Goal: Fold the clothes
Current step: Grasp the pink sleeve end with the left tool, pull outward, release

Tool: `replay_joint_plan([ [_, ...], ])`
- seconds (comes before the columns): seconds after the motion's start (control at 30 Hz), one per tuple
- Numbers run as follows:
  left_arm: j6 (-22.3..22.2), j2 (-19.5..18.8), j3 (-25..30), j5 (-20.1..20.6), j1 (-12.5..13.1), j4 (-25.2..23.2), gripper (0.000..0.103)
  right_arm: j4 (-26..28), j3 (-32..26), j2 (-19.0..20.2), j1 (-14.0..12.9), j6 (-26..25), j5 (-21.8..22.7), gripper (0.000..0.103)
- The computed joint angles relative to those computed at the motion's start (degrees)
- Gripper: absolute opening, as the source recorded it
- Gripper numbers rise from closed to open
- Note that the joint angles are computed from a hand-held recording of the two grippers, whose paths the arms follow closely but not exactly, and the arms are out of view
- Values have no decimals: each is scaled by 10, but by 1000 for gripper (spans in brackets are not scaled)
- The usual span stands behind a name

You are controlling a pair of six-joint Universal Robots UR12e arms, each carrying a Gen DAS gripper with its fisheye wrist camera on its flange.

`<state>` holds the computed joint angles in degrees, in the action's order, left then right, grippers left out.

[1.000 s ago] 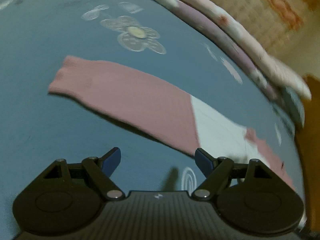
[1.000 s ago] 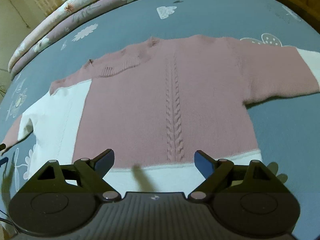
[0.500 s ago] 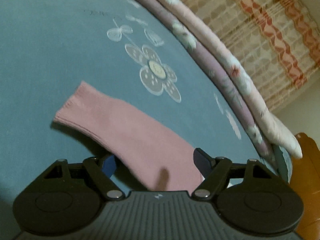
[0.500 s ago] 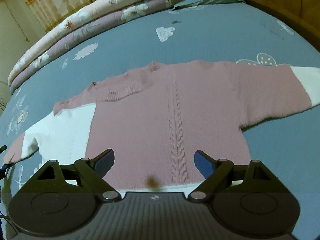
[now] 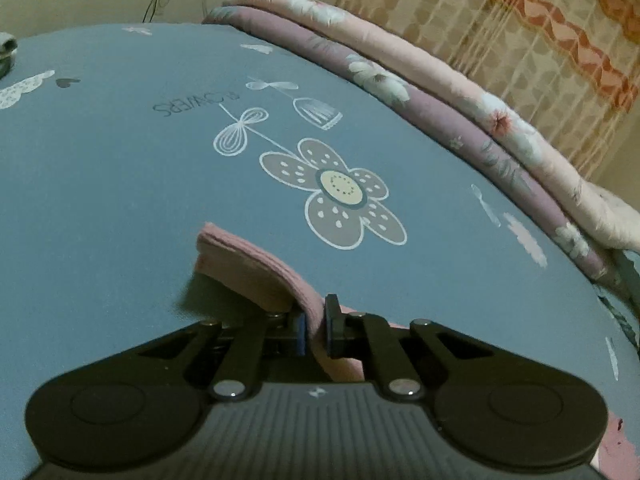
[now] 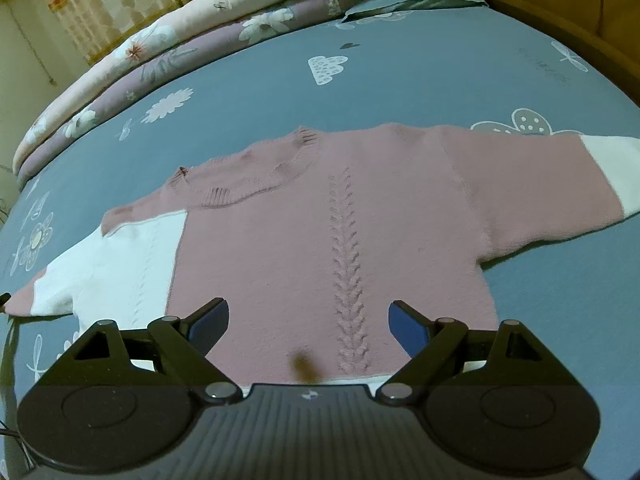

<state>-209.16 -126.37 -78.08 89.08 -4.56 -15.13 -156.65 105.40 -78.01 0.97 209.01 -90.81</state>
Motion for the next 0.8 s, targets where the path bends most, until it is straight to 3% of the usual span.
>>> replay_joint_plan([
  [0.13,-9,8,-6,3,4,-29,23,8,-4,4,2,-5,-3,90],
  [0.2,-18,16,-13,17,5,-42,37,11,-6,6,2,-7,-3,90],
  [0.33,-23,30,-21,78,4,-67,39,13,-9,12,1,-6,3,90],
  [0.43,-5,37,-24,97,2,-49,39,19,-16,17,2,-15,6,90],
  [0.5,24,35,-19,85,-2,-28,41,22,-22,22,4,-23,7,90],
  [0.63,115,17,11,19,-11,-16,46,29,-33,30,8,-38,8,90],
  [0.8,221,-23,76,-3,-23,-90,46,34,-37,32,10,-56,13,90],
])
